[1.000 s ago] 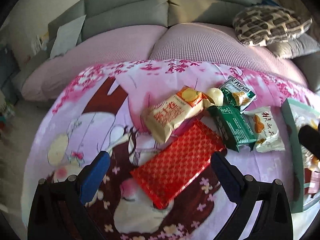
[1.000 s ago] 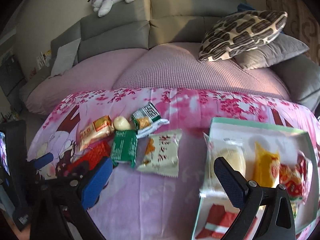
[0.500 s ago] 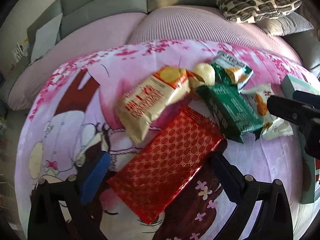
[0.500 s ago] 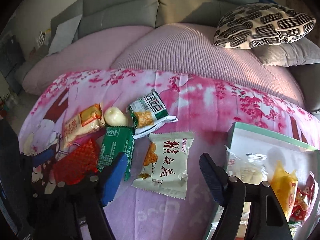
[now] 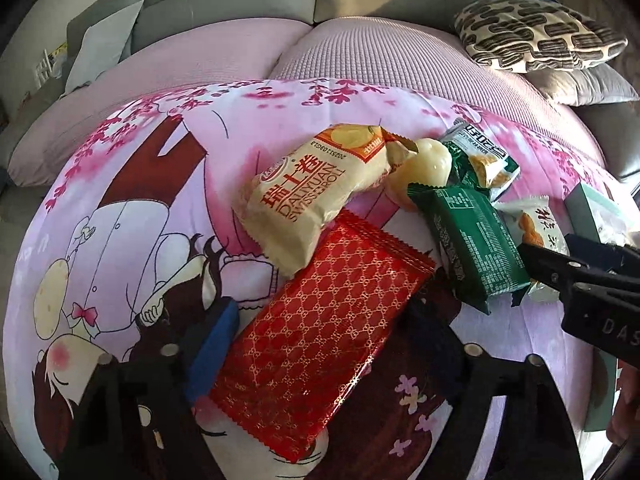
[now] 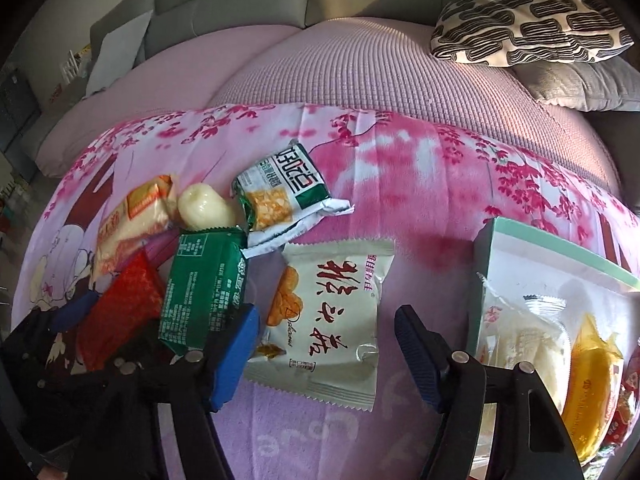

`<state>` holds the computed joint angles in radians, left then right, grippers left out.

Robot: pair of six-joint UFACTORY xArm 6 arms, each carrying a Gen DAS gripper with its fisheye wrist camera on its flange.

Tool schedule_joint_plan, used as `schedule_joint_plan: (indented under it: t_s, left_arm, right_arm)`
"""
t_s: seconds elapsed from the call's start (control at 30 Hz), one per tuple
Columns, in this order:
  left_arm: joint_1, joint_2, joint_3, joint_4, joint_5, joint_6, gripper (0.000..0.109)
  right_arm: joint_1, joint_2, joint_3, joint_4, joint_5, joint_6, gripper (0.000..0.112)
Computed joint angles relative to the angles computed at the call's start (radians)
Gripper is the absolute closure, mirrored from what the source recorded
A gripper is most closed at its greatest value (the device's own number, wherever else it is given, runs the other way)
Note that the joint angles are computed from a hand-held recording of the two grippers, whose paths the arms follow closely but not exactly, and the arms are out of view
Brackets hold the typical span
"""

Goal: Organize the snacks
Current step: 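Move both open tools back over the remaining snack pile, then close the left tool on the red wafer pack while the right tool grasps the white biscuit bag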

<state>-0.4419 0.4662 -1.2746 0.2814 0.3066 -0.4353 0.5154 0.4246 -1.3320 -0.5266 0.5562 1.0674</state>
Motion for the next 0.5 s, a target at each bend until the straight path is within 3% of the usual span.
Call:
schedule_joint_plan:
  t_s: [0.1,0.3,0.5]
  left_arm:
    - [0.000,-0.009,0.013,-0.022,-0.009,0.016,0.035]
    - [-0.007,-0.028,0.036,0.032,-0.007,-0.032,0.039]
    - [-0.014,-0.047,0.062,0.067,-0.019,-0.068,0.051]
  right_arm:
    - [0.000,0.006,-0.001,0.008,-0.009,-0.005,0.051]
    - [0.007,0.003,0.009,-0.043,-0.010,0.045,0.053]
    - [0.019,-0.028,0.051,-0.075,-0.021,0.094,0.056]
